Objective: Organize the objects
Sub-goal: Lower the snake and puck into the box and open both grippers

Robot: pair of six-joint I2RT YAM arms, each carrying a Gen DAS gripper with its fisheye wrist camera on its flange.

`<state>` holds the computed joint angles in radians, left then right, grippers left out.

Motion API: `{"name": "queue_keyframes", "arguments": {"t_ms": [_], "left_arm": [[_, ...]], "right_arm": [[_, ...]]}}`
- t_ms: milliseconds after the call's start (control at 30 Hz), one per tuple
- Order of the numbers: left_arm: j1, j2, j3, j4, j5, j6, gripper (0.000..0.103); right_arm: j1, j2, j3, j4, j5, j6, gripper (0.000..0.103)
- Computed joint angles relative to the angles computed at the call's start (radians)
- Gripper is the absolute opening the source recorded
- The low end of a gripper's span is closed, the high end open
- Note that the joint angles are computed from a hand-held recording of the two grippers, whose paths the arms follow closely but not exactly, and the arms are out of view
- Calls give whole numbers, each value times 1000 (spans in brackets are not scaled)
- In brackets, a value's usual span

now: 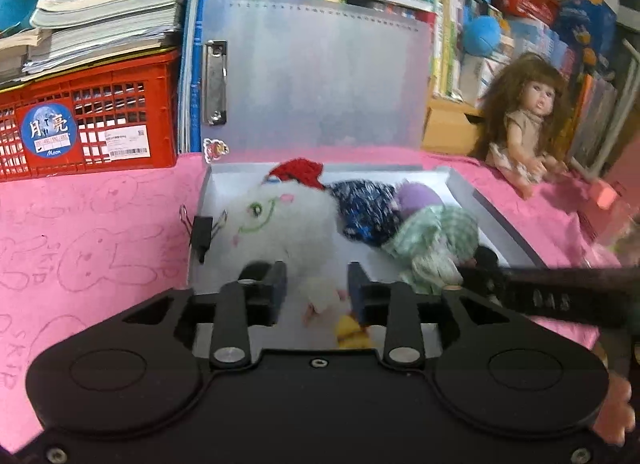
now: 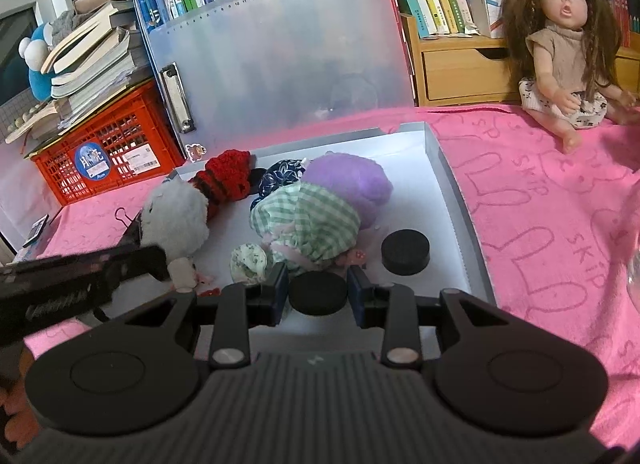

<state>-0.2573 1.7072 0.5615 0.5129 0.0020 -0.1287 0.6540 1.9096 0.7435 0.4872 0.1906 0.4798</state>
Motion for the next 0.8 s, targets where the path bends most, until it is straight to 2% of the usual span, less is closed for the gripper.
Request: {"name": "queue_keyframes", "arguments": {"t_ms": [67,200,267,333,367,400,567,667,800], "left_arm": [[0,-36,-18,-38,15,24,45],[7,-72,-1,-166,61,59,66],[-2,-62,24,-220,45,67,66],[-5,-40,39,-229,26,51,57],[-2,-28,50,-239,29,36,33],[7,-15,65,-255,49,27,20],[-13,6,66,-198,3,3,19],[-7,25,98,-200,14,-25,19],[-19,71,142,-175,-24,-29,20]], "right_arm": [[0,-3,-5,3,-1,2,40],[1,-7,-11,3,-2,8,41],[5,-8,-12,1,2,9,41],[8,-9,-13,0,5,11,41],[9,-11,-14,-1,6,12,42],[8,-9,-14,2,5,10,42],[10,-11,-18,3,8,8,42],[12,-14,-21,4,12,7,42],[12,-14,-19,0,11,3,42]]}}
